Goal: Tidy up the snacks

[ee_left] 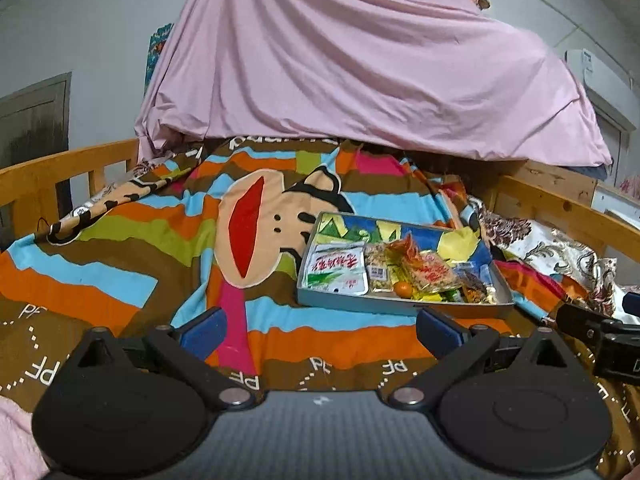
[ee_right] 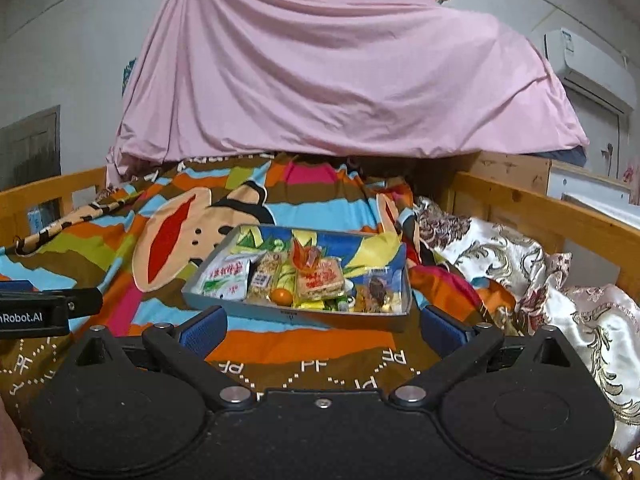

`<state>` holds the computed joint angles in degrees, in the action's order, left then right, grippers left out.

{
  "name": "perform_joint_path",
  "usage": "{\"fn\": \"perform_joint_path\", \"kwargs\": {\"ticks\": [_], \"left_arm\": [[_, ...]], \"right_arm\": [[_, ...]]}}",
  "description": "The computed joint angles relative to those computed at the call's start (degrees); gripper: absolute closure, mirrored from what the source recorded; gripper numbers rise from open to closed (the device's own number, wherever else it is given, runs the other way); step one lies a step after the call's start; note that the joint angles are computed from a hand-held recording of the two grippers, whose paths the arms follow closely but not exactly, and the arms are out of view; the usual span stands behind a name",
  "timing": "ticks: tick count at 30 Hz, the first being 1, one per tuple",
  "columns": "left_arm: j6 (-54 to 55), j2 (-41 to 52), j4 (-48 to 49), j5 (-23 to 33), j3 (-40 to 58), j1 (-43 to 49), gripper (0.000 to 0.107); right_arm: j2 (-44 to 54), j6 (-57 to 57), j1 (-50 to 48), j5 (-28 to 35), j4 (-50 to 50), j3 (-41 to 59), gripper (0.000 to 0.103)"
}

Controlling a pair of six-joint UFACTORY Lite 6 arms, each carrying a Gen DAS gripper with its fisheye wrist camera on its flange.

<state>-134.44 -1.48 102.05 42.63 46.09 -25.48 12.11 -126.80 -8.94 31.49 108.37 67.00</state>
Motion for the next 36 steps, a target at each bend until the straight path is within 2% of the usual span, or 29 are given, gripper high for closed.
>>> {"fn": "perform_joint_path", "kwargs": {"ticks": [5, 36], "left_arm": [[2.6, 1.3, -4.0, 0.3, 1.4, 0.4, 0.004], [3.1, 0.9, -4.7, 1.1, 0.9, -0.1, 0.004]], "right_arm": [[1.3, 1.3, 0.9, -2.0, -0.8, 1.0, 0.001], [1.3, 0.6, 1.0, -2.5, -0.5, 0.7, 0.001]]}}
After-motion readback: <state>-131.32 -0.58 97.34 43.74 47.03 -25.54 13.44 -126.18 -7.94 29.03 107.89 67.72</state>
